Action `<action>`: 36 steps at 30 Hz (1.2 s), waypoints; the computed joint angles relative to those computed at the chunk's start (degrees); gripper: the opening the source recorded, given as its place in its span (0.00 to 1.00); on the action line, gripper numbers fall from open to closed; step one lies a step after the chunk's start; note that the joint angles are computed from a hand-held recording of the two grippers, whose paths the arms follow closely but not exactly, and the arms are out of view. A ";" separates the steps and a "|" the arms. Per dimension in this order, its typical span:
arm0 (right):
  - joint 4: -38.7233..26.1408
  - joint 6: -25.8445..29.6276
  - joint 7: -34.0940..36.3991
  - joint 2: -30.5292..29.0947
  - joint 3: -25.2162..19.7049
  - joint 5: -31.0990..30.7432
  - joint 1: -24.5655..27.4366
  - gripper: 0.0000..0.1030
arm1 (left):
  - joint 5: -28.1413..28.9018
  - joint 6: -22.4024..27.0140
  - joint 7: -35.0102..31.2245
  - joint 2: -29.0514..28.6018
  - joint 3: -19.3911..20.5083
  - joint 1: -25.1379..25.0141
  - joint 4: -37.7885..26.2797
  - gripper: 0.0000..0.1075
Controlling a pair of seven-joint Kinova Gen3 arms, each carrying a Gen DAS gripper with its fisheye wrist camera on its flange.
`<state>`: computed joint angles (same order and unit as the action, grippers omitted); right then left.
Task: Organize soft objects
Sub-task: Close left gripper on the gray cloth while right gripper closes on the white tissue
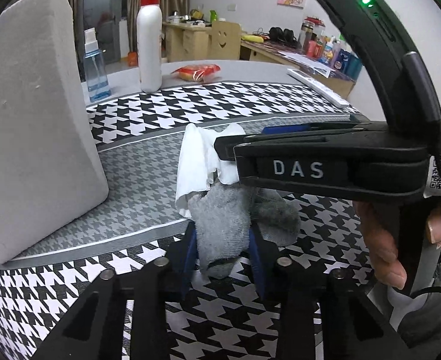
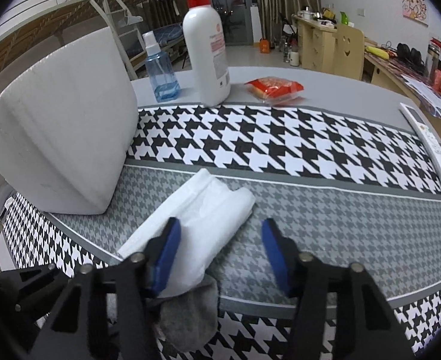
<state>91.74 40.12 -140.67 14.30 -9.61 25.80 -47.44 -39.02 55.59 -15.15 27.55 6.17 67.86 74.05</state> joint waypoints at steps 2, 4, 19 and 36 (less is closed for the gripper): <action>-0.43 -0.08 2.00 0.43 -0.66 -1.80 0.92 0.46 | -0.16 -0.15 0.29 -0.22 -0.11 0.10 0.35 0.26; -0.66 -0.45 3.98 0.70 -1.06 -3.60 1.58 0.36 | -0.27 -0.21 0.46 -0.29 -0.09 0.10 0.51 0.23; 0.12 -3.14 5.69 -0.68 -0.01 -5.78 1.03 0.04 | -4.11 -0.95 4.32 -2.04 -0.11 1.59 3.17 0.14; 3.33 -3.29 -6.14 -5.68 -1.00 4.61 1.00 0.03 | -10.26 2.99 10.58 -4.58 1.91 2.93 5.35 0.14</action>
